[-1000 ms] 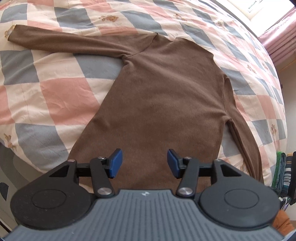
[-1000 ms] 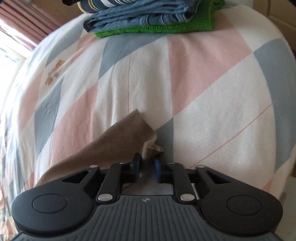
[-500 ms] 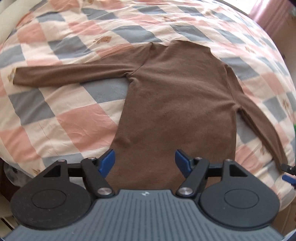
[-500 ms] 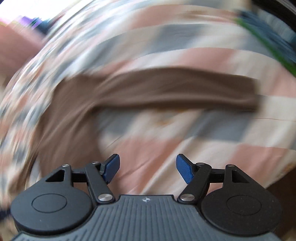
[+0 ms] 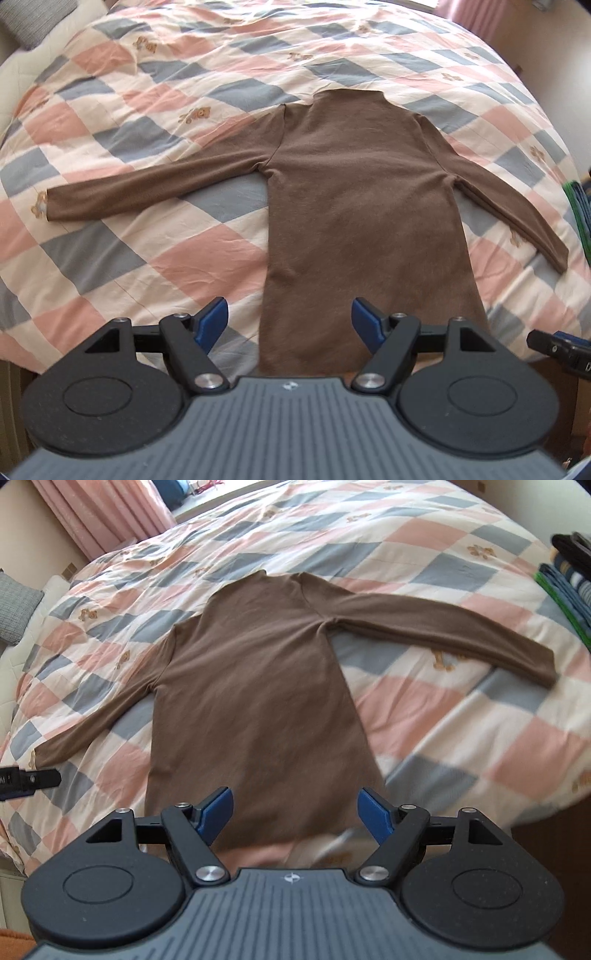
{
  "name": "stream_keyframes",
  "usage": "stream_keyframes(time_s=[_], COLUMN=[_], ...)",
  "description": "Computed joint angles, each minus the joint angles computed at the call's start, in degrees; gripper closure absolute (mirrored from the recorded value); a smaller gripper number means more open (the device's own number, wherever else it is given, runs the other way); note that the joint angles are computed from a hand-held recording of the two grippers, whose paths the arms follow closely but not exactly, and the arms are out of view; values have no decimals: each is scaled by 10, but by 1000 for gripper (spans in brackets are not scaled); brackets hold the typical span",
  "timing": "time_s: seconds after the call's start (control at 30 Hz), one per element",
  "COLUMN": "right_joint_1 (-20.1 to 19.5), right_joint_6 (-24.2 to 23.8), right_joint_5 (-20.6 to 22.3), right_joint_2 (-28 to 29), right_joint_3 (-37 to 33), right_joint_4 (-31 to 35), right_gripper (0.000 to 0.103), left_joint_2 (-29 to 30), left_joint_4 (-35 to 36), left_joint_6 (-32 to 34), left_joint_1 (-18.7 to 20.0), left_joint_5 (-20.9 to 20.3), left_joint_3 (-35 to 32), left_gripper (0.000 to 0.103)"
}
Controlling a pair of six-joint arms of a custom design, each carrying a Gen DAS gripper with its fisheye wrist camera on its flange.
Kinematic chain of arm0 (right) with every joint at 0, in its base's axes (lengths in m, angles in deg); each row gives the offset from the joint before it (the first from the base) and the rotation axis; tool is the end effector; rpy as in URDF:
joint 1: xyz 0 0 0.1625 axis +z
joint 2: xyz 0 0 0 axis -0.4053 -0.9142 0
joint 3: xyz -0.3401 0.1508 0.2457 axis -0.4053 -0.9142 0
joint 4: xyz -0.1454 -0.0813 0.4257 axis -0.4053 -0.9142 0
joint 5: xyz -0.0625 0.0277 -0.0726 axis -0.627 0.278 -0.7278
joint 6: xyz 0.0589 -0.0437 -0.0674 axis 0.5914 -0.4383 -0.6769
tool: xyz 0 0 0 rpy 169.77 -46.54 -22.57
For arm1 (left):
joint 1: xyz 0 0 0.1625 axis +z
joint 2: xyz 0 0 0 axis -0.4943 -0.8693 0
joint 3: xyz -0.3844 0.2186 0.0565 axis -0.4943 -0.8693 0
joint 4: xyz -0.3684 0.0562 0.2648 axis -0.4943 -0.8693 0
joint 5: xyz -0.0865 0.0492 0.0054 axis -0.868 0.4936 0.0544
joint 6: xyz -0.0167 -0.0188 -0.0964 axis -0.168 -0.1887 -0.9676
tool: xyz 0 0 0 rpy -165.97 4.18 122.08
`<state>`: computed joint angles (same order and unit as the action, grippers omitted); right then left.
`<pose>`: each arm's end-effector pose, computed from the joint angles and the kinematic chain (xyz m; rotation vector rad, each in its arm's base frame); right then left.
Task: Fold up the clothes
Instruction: 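Release the sleeve and raise both grippers above the flat shirt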
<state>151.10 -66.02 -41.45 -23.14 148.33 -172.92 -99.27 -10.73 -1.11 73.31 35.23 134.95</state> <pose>0.4490 -0.4590 0.1251 0.3178 -2.6166 0.4022 -0.1294 -0.4126 0.5048 -0.1082 2.2827 -0.5934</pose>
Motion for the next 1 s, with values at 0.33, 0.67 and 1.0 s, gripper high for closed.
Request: stream_keyframes(time_s=[0.33, 0.67, 1.0], right_joint_1=[44, 18, -50], right_joint_6=[75, 3, -141], right_joint_5=[-24, 11, 37], right_joint_2=[-24, 2, 46], right_joint_3=[24, -8, -107], right_joint_4=[36, 29, 33], right_gripper=[21, 18, 18], left_joint_2=[-45, -20, 30], left_joint_4=[31, 40, -137], left_joint_6=[22, -27, -21], left_joint_1=[-56, -61, -10], left_joint_5=[-15, 0, 37], left_joint_3=[18, 12, 30], left_gripper=[29, 27, 24])
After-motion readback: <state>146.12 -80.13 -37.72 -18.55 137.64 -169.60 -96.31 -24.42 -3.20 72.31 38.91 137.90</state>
